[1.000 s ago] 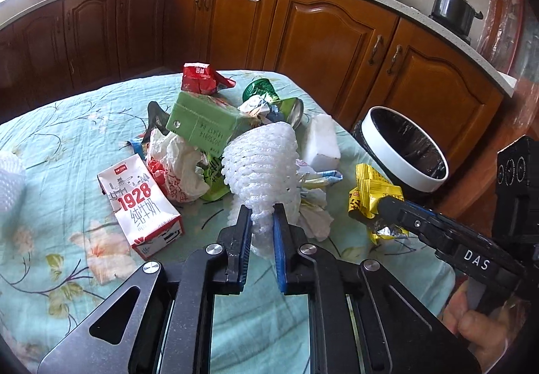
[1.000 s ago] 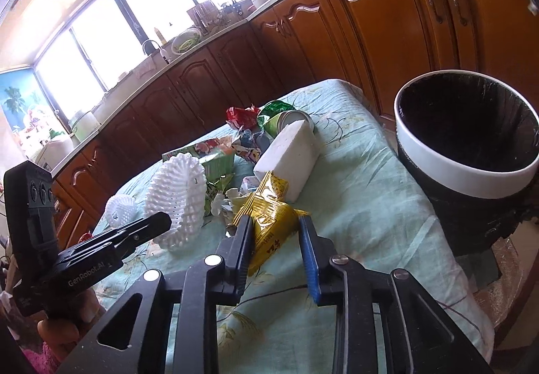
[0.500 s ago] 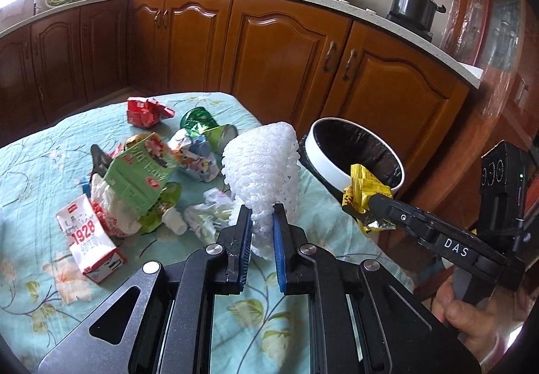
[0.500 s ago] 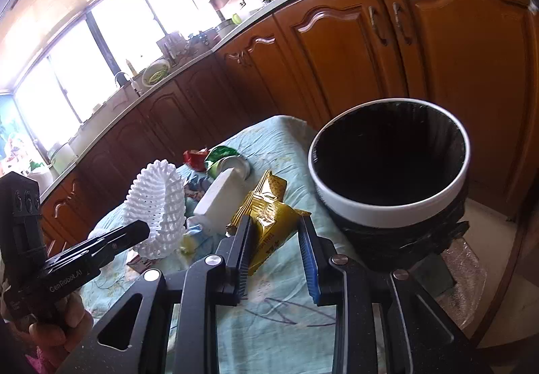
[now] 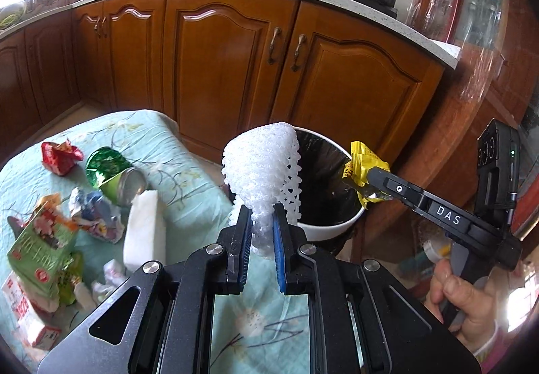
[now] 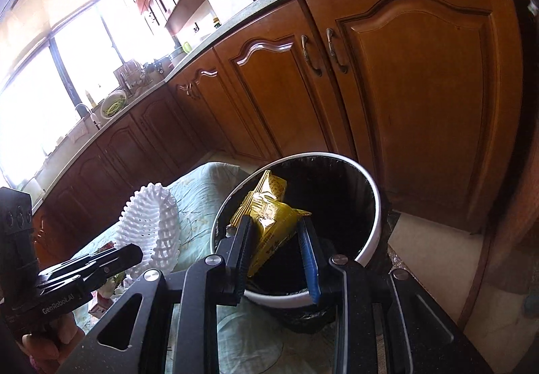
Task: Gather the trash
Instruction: 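Carry both items over the bin and open both tools to drop them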
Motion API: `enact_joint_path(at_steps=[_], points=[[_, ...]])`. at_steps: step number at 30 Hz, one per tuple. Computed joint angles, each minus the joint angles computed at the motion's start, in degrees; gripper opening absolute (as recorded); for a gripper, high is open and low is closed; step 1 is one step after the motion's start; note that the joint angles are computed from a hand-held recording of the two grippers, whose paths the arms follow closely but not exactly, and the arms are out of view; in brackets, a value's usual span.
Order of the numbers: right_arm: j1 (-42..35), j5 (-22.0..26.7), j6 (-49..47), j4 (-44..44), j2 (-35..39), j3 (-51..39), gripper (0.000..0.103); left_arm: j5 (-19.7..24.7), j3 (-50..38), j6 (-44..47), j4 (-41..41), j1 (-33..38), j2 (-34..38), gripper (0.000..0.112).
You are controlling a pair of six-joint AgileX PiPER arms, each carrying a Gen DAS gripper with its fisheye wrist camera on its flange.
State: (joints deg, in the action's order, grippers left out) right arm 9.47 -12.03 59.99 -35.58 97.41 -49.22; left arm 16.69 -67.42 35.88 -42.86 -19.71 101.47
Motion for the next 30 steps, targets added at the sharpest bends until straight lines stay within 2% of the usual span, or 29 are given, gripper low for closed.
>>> enact_joint_path(at_steps=[3,6,11,15,17,19,20,22,25,30], points=[[-1.88,0.17,9.88,-10.43,2.17,-2.58,0.028,4.24,-7.66,-5.82,4.72,-0.83,5.16,0.011],[-2.9,0.25,15.84,-16.79,3.93,-4.24,0.028,8.27,-14.61,-10.24,8.35,-1.37,9.98,0.011],[-4.37,-0.33,26.08,-27.58,7.29,-7.13,0.029,12.42,-22.87,-16.78,14.35,-2.8,15.62,0.011],[-4.36,0.0,32.3,-33.45,9.22,-9.04,0.036,15.53,-28.85,-20.51,17.87,-3.65,19.65,0.012],[-5.32,-1.32,35.26,-36.3,10.33,-9.87,0.046,16.86,-31.3,-21.83,19.38,-3.84,21.2,0.013],[-5.93,-2.43,33.89,-34.83,10.38,-9.45,0.057,17.97,-33.46,-23.35,21.09,-4.23,22.66,0.025],[-5.91,-2.3,32.78,-33.61,10.18,-9.15,0.059,18.0,-33.6,-23.63,21.43,-4.31,22.81,0.029],[-5.99,-2.68,30.35,-30.84,9.79,-8.38,0.059,17.29,-33.02,-24.06,21.84,-4.4,22.61,0.051],[-6.02,-3.58,26.43,-26.38,8.81,-6.77,0.061,15.99,-31.7,-22.97,20.08,-4.1,22.09,0.059],[-3.63,-3.76,14.72,-13.5,6.01,-3.32,0.081,11.97,-23.86,-17.76,14.13,-2.34,17.72,0.063]])
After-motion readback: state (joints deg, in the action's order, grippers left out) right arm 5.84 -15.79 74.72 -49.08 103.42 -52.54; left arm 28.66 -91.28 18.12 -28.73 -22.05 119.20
